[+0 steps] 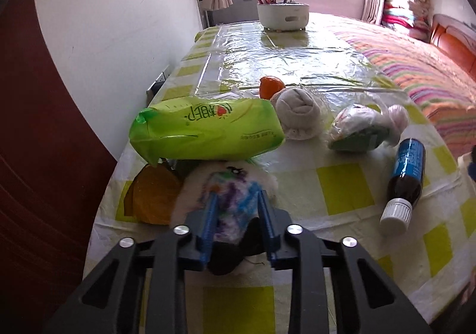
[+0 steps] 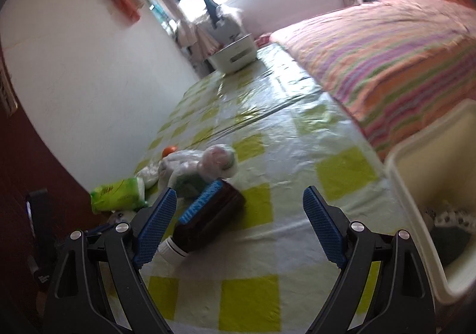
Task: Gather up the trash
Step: 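Move the left tool to the table and grasp the white plush toy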
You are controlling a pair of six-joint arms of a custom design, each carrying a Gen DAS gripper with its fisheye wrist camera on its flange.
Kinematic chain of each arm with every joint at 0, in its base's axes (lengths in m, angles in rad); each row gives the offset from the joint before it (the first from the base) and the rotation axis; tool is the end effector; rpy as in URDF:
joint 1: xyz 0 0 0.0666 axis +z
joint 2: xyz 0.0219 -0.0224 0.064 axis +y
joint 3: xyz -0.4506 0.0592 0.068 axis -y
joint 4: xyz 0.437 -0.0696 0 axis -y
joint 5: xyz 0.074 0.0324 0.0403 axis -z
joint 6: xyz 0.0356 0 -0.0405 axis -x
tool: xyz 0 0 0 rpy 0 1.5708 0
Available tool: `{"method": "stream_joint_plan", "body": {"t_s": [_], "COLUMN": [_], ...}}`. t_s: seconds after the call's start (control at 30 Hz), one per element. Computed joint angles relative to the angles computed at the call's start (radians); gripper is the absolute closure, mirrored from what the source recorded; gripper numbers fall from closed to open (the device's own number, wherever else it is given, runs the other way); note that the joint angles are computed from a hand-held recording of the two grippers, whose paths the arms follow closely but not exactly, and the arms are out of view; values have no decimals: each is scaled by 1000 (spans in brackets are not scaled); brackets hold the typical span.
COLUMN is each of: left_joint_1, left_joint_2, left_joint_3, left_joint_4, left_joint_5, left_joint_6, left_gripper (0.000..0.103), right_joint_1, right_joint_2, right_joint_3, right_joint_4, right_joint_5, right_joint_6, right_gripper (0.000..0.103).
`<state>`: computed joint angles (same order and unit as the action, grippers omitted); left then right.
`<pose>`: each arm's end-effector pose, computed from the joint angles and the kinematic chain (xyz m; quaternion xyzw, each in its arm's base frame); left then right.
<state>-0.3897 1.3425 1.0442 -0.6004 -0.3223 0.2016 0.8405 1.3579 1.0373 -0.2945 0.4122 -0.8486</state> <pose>0.4396 -0.1688 0.3720 0.0348 0.9327 0.0501 0.3555 0.3410 0.3589 0.3860 0.0976 0.8688 0.2159 0.4348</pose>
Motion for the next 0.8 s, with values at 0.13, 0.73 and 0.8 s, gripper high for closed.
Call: {"method": "stream_joint_plan", "body": {"t_s": [0.13,0.73,0.8], "left_joint_1": [33,-15,-7], "left_joint_2": [-18,4,7], "left_joint_3": [-9,6,8], "left_joint_4": [5,-63,-56], "left_joint_5": [83,45,57], "left_joint_6": [36,-118,-96], "left_gripper": [90,12,12], "right_joint_1": [-6,-6,-3], "right_joint_2": [32,28,31], "right_joint_3": [50,19,23], "right_joint_4": [-10,14,12], "right_joint_5": [-36,-95,-98], "right_joint_6": [89,4,8], "right_gripper": [17,17,17]}}
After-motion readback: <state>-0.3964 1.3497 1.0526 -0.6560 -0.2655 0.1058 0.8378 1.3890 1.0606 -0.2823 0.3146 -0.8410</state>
